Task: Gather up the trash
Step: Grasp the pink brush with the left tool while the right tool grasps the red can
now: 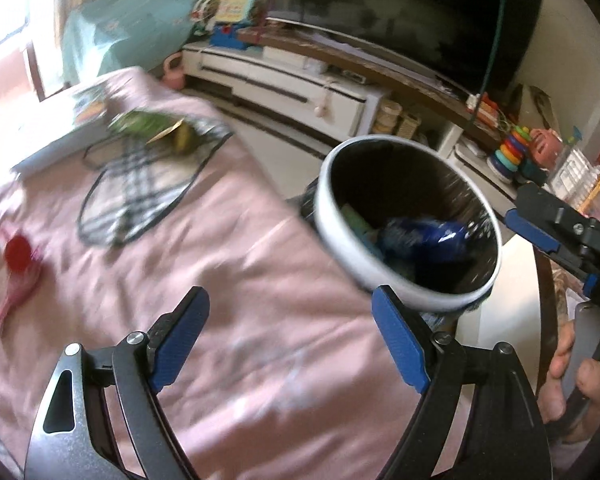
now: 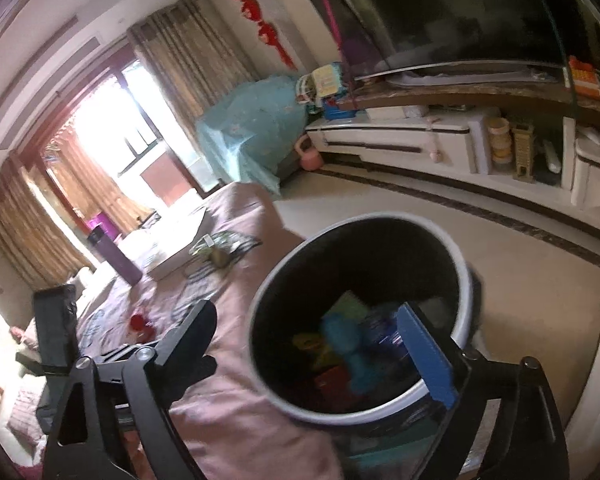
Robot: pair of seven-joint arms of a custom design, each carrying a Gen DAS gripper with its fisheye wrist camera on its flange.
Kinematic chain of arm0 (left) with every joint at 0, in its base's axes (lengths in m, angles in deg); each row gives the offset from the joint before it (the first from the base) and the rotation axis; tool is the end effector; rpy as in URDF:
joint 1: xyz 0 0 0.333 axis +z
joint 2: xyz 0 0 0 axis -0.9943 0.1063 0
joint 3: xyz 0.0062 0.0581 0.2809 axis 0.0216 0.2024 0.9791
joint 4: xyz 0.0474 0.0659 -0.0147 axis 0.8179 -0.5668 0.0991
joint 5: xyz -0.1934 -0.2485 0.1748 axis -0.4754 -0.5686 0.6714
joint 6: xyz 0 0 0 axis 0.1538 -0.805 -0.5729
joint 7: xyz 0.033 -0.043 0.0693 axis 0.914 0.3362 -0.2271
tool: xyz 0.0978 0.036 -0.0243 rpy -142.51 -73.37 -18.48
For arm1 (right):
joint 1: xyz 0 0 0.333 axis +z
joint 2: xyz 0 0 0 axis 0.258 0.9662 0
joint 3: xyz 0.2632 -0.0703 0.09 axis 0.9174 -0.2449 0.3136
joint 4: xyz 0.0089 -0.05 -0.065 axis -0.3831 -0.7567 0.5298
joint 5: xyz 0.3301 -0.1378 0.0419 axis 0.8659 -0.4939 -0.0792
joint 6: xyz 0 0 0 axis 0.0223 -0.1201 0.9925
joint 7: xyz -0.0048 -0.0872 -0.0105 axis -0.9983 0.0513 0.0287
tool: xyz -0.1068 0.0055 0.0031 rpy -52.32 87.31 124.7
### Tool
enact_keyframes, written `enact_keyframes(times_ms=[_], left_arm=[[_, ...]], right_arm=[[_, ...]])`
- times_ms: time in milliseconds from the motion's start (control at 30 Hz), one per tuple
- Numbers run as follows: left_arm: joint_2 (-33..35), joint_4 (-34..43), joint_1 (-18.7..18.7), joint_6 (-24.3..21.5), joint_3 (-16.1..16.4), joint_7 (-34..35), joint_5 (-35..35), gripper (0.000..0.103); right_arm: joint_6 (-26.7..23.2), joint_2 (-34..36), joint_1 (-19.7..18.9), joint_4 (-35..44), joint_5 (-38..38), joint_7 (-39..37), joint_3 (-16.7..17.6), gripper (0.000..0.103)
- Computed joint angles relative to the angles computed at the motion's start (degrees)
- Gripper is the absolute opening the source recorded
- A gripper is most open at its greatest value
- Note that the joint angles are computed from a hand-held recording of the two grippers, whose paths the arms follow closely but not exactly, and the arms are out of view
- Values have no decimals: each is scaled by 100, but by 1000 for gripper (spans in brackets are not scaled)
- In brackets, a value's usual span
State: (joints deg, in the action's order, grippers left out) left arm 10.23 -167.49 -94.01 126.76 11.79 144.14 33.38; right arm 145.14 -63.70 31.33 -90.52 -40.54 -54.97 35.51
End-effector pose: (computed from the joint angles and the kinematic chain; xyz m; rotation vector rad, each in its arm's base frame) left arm 0.5770 -0.2534 0.3607 -1.3996 2.4382 -0.9388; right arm 0.4997 0.2375 0.3969 -1.2280 1.8519 -0.4940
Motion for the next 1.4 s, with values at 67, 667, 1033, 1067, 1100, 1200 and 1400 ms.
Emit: enact_keyframes(times_ms=[67, 667, 1033, 1067, 1100, 1200, 1400], left_arm=[[-135, -250, 114, 91, -4, 64, -115, 86], [-832, -1378, 1027, 518, 218, 851, -1428, 86], [-968, -1807, 1222, 1437, 289, 806, -1318, 86], [-964, -1802, 1317, 1441, 223, 849, -1354, 86], [-965, -1805, 1379, 1451, 193, 869, -1370, 86], [-951, -1803, 1470, 1483, 198, 867, -1329, 86], [-816, -1622, 1695, 1339, 171, 903, -1334, 87]], right_arm=[[23, 82, 52, 90, -14, 39, 45, 97], [495, 1499, 1083, 1399, 1689, -1730, -204, 98], [551, 2253, 997, 2046, 3454, -3709, 243, 100], [372, 2330, 930, 2144, 3695, -4091, 413, 100], [305, 2388, 916, 2218, 3854, -4326, 478, 100], [88, 2635, 770, 2520, 4439, -5132, 819, 100], [-472, 3340, 623, 3562, 5392, -6629, 1345, 100]])
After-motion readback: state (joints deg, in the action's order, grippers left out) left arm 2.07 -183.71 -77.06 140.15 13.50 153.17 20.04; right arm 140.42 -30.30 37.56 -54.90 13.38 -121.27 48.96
